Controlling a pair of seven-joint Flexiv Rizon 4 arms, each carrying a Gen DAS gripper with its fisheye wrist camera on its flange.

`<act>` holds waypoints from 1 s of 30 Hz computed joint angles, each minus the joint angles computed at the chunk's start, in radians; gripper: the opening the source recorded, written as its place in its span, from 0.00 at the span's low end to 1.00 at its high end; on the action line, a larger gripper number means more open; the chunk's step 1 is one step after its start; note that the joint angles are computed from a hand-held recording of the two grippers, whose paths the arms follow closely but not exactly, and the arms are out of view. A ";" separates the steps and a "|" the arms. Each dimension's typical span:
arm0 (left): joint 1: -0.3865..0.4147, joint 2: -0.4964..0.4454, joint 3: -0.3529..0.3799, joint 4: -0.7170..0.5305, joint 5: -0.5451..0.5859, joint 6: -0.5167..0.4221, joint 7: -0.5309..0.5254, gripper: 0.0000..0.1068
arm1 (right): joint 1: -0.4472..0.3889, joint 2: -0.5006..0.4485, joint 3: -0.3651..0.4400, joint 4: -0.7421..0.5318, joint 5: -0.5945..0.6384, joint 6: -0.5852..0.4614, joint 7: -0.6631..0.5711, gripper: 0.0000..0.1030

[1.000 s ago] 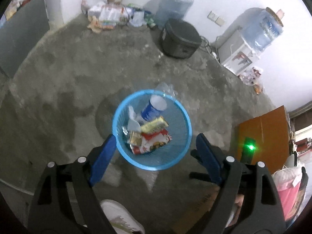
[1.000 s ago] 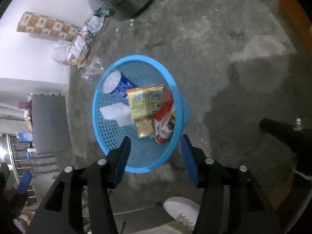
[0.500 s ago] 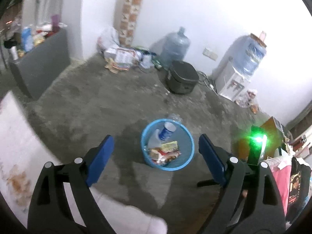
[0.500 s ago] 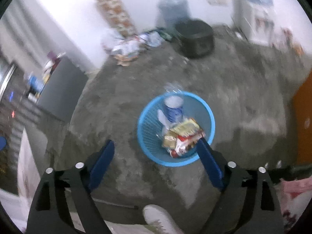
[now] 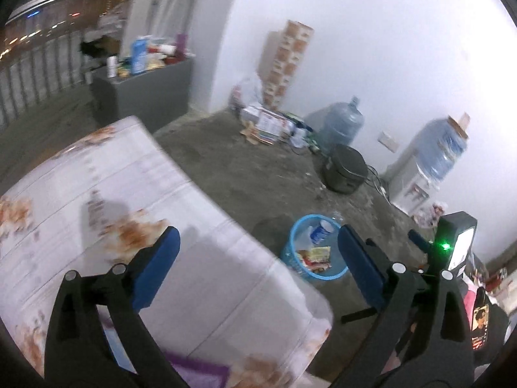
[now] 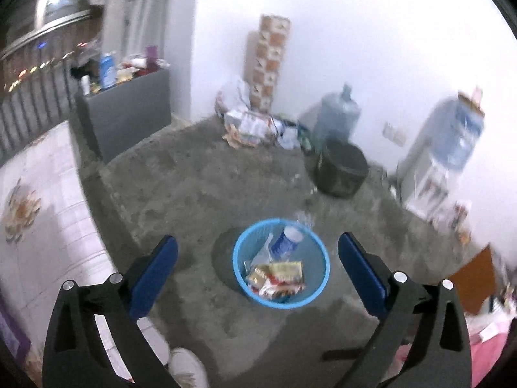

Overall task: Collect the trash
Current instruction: 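Move both tools back over the table trash, then grasp the blue tablet box with the right tool while the left tool grasps the purple snack bag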

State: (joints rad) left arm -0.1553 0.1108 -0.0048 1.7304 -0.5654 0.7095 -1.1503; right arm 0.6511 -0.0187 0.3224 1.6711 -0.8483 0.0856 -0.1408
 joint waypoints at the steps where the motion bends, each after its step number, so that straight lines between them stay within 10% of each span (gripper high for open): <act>1: 0.010 0.026 0.019 0.022 0.003 0.011 0.000 0.88 | 0.007 -0.004 0.004 -0.011 -0.016 0.023 -0.005 0.94; 7: 0.061 0.156 0.114 0.144 -0.022 0.051 0.006 0.88 | -0.029 0.031 -0.002 0.046 -0.042 0.492 0.001 0.94; 16: 0.146 0.332 0.217 0.338 0.008 0.047 0.028 0.88 | 0.026 -0.101 0.003 -0.037 0.175 0.851 -0.164 0.94; 27: 0.251 0.468 0.277 0.505 0.118 -0.032 0.026 0.88 | 0.162 -0.311 0.046 -0.332 0.596 0.758 -0.551 0.84; 30: 0.264 0.487 0.287 0.529 0.133 -0.072 0.037 0.74 | 0.217 -0.366 0.022 -0.430 0.603 0.647 -0.606 0.85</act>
State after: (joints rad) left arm 0.1085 0.5980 0.2818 2.2590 -0.4327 0.6379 -1.1136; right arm 0.8678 -0.3850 0.3446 1.2410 -0.2452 0.7326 -0.7472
